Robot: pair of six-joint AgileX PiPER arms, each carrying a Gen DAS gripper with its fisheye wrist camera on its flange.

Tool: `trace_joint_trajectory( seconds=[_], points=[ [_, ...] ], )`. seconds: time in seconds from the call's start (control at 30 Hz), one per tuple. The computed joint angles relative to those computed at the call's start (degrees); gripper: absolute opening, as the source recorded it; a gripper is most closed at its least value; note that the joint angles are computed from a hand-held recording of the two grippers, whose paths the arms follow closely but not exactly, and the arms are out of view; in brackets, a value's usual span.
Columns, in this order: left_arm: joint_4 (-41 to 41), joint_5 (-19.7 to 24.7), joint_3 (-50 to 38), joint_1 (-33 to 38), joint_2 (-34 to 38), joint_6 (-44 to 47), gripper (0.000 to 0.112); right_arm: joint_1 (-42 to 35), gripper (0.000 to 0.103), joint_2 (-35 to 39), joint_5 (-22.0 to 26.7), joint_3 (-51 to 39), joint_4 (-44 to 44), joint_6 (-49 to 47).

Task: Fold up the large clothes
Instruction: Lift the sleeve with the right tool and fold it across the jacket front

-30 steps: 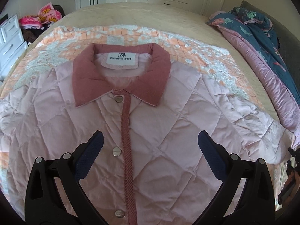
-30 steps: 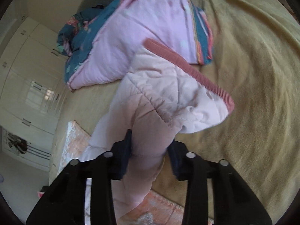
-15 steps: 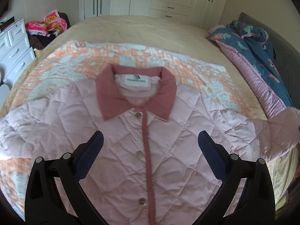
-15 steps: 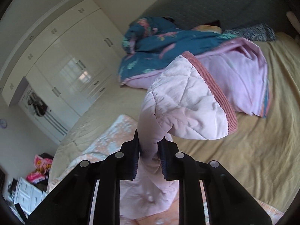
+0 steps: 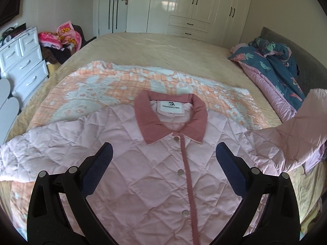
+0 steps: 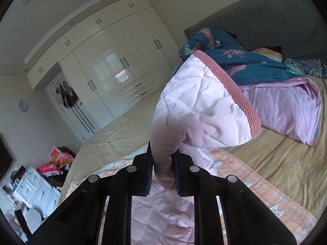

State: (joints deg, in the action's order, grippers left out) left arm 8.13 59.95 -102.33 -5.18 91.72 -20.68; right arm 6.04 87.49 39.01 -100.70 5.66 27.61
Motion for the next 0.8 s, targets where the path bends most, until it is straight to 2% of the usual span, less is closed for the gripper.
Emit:
trace_joint_trajectory(
  seconds=[0.17,0.5,0.73,0.8],
  points=[
    [-2.7,-1.1,2.9,2.8,-2.5,3.1,0.095,8.0,0.016,2.7,2.9,-6.7,-7.0,4.8],
    [-5.7,-3.5,8.6,7.5,-6.1,7.5,0.095,20.9,0.016,10.2,8.5,-19.5,-15.6,10.3],
    [-12.5,-4.5,12.2,14.7,-7.6,12.6,0.095,29.6,0.016,19.2,12.9,-32.0,-18.4,10.3],
    [-10.9,-5.6,13.4,15.5,-8.5,12.2,0.095,32.3,0.016,22.2,14.6,-35.8,-19.7,10.6]
  ],
)
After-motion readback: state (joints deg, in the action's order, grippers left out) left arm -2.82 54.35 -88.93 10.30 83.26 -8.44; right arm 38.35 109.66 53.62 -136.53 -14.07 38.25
